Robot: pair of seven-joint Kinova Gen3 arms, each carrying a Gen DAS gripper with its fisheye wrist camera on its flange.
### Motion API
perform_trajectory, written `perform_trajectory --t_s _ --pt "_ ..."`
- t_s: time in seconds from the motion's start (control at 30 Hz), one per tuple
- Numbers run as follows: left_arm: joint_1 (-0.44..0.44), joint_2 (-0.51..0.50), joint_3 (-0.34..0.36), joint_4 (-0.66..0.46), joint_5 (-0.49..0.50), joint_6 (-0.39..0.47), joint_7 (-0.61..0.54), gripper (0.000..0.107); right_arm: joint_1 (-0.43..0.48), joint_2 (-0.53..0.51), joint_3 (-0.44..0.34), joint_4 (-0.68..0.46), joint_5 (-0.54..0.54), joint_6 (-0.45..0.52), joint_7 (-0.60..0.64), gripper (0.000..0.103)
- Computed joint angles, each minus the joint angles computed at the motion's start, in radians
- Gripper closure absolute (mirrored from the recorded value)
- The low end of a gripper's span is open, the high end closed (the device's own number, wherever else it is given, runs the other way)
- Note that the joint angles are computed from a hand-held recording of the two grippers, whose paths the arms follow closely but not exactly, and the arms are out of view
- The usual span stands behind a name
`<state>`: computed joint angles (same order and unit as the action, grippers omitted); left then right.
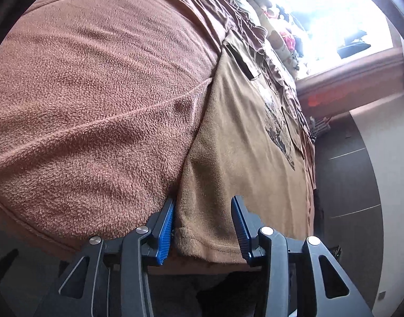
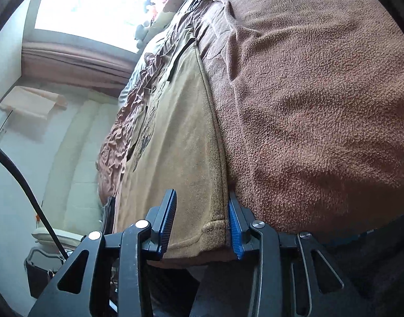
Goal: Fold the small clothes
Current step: 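Move both grippers down to the hem of the brown T-shirt, then close both grippers on the shirt hem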
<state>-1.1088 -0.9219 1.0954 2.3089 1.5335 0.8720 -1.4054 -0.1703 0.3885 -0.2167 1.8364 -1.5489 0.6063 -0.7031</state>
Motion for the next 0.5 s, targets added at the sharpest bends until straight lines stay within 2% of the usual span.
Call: perform_trajectory --t_s 0.13,0.2,0.27,0.37,0.43,0.5 --pt "-0.028 0.003 0.012 -0.012 0.009 0.008 -0.005 0.064 -0.026 0.005 0.001 -0.043 0.079 -0.026 -0.082 0.069" --pt "-0.039 0.004 0.018 -0.026 -0.007 0.014 0.002 0.064 -0.036 0.001 -0.001 -0.065 0.151 -0.044 -0.155 0.073" --pt "-0.044 0.004 0.023 -0.034 -0.017 0.013 0.014 0.065 -0.036 -0.001 -0.008 -0.076 0.207 -0.058 -0.218 0.081" --pt "-0.036 0.001 0.024 -0.050 -0.078 0.011 0.076 0.080 -0.031 -0.008 -0.020 -0.087 0.279 -0.070 -0.298 0.093" --pt "-0.036 -0.002 0.027 -0.048 -0.098 0.009 0.114 0.099 -0.020 -0.015 -0.034 -0.088 0.311 -0.074 -0.332 0.096" --pt "-0.016 0.006 0.030 -0.018 -0.067 -0.023 0.110 0.102 -0.012 -0.027 -0.050 -0.087 0.340 -0.086 -0.353 0.098"
